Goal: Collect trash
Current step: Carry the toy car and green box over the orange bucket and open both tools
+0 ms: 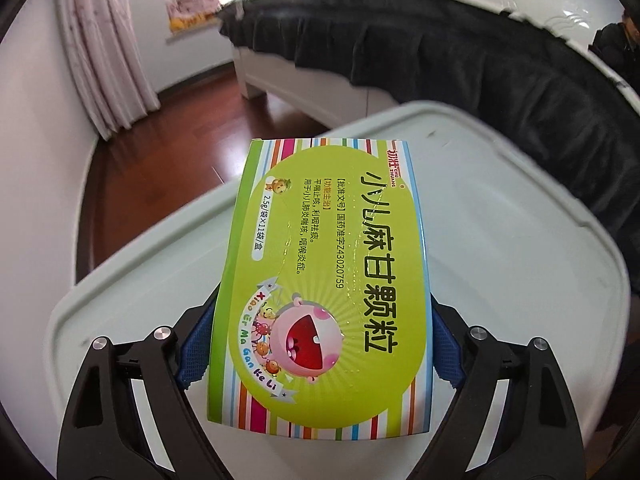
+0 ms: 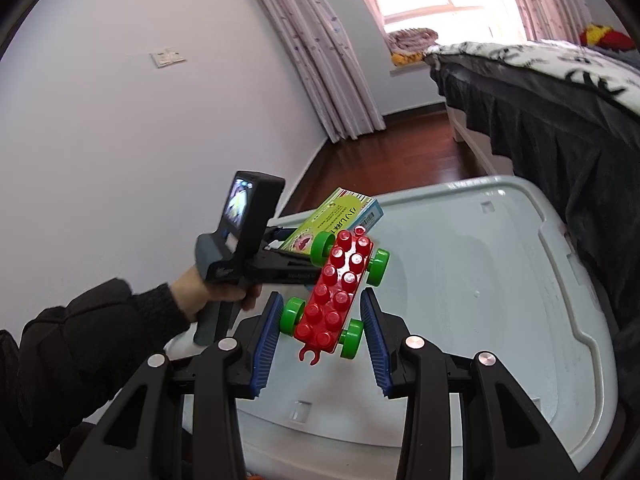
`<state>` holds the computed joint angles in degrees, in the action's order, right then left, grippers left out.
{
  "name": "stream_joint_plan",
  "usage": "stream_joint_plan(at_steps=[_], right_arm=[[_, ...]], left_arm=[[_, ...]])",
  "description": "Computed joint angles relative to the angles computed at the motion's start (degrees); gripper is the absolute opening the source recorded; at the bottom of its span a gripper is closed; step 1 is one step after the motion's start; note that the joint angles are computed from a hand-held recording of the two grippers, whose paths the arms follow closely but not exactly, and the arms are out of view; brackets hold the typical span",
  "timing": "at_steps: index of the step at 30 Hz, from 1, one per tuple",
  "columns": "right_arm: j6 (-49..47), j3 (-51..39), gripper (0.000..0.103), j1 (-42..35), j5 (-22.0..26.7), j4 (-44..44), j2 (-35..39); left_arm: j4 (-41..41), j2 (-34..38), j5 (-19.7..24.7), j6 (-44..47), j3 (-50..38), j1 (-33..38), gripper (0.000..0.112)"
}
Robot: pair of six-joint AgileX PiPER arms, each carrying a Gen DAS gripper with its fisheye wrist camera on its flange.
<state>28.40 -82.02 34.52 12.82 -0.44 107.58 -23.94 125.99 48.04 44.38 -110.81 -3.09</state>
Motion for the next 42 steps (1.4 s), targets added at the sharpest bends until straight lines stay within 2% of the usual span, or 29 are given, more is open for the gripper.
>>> stream_joint_plan(at_steps=[6,11,14,19,25,29,30,33,38,42], right_arm=[[2.5,2.7,0.040,3.2,-1.1,-4.2,-5.6],[7.2,5.3,0.040,7.2,0.3,-10.7,-10.7],[13.0,7.7,0.040,11.0,2.7,-18.6,-14.5],[21.8,11.9,0.040,16.3,5.5,-27.9,-18.8],[34.8,20.1,0.040,22.3,5.4,-37.8,-21.2],[48.6,26.4,0.040,24.9,2.8,-47.7,-20.8],[54.2,28.3,0.040,25.4,1.8,-52.1,-20.4],[63.3,31.3,0.040,25.8,-1.0,-58.3,-19.0],[68.6,32.2,0.040,28.3,0.3,-62.5,-17.0],[71.6,32.6,0.040,28.2,-0.1,-64.7,-16.8]], left_arm=[[-4.9,-20.6,-5.9,4.8,24.5,0.7,0.084],[-2.7,-36.2,-6.8,0.8,39.2,1.1,0.084],[-1.7,-43.4,-5.9,-1.3,45.1,1.7,0.084],[2.2,-54.9,-5.0,-7.6,54.5,1.7,0.084],[14.5,-68.0,-6.1,-25.6,67.4,-3.2,0.084],[20.2,-72.5,-5.8,-34.9,74.9,-6.0,0.084],[22.1,-73.4,-6.3,-37.9,76.9,-7.3,0.084],[29.9,-75.1,-7.7,-49.5,81.7,-13.1,0.084],[40.4,-76.5,-7.7,-66.7,86.6,-22.5,0.084],[42.5,-76.6,-7.6,-70.1,87.7,-24.7,0.084]])
